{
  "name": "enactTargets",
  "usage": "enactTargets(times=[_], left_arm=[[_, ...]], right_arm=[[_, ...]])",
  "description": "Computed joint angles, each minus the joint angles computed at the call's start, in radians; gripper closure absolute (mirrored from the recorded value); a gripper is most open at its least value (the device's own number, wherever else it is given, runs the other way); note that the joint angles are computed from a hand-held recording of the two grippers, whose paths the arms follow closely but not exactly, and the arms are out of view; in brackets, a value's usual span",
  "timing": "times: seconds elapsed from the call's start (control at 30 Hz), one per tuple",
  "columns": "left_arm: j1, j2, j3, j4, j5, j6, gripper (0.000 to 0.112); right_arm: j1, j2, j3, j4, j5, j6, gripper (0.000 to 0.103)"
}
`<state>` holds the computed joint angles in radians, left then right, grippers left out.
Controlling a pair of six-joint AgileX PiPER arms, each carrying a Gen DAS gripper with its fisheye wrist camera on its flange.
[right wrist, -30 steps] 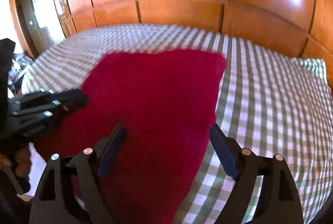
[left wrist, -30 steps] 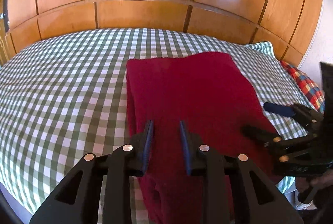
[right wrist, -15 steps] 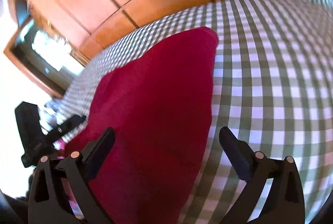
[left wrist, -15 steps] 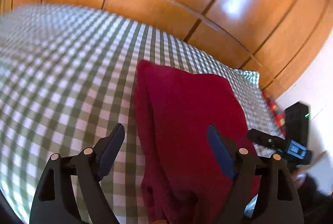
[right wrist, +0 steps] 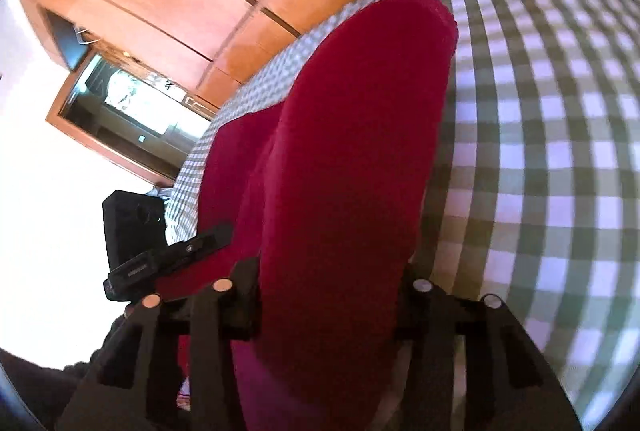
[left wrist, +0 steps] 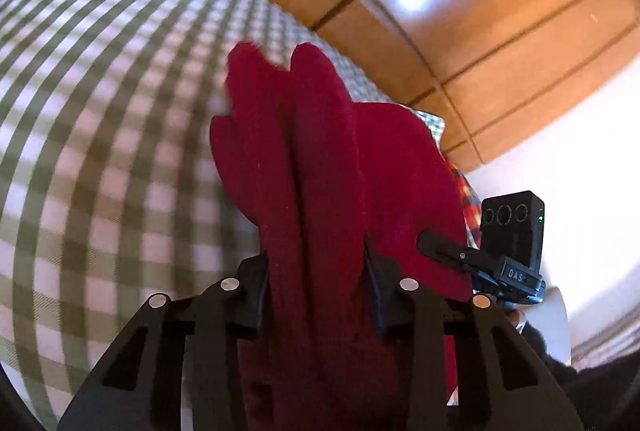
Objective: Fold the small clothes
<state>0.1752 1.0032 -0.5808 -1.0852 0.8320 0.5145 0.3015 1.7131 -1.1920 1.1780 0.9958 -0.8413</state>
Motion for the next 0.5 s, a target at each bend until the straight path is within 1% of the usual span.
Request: enactTargets(times=[0.07,0.1,0.17,0.2,0.27,0.3,0.33,0.37,0.4,0.43,0.47,0.5], left_arm=[[-0.098,0.015,-0.047,0.003,-0.044,-0.035,0.076],[-0.174,0.034,-0.081,0.021,-0.089,-0.07,0.076],[-0.289,0.104,-0.164,0.034,-0.152,-0.099,0.076],[-0.361,0.162,-0.225,0.042,-0.188,-0.115,0.076],[-0.463,0.269,-0.343,0.068,-0.234,-0.147,0.076],[-0.519,0.353,-0.44,0.099,-0.253,-0.172,0.076],[-0.557,0.417,-0.522,0.141,-0.256,-0.211,0.076],[-0.593,0.491,-0.622,0.206,-0.244,-0.276,0.076],[-0.641,0.578,-0.722,0.236,-0.264,-0.301,0.076],[-0.667,0.646,-0.822,0.305,-0.244,-0.366,0.076],[-0.706,0.731,-0.922,0.348,-0.263,-0.394,0.076],[-0.733,0.804,-1.022,0.42,-0.248,-0.463,0.075]], right_arm=[[-0.038,-0.06,0.047,0.011,0.0,-0.03,0.061],[-0.079,-0.091,0.068,0.016,0.011,-0.045,0.061],[-0.168,-0.135,0.097,0.022,0.041,-0.069,0.061],[-0.232,-0.161,0.11,0.021,0.061,-0.082,0.061],[-0.329,-0.186,0.116,0.018,0.089,-0.098,0.061],[-0.401,-0.19,0.113,0.018,0.112,-0.107,0.061],[-0.454,-0.189,0.11,0.017,0.126,-0.113,0.061],[-0.504,-0.185,0.104,0.014,0.137,-0.118,0.061],[-0.562,-0.176,0.095,0.011,0.145,-0.121,0.061],[-0.601,-0.166,0.087,0.008,0.145,-0.123,0.061],[-0.646,-0.149,0.076,0.001,0.135,-0.122,0.061],[-0.675,-0.142,0.076,-0.005,0.129,-0.124,0.061]])
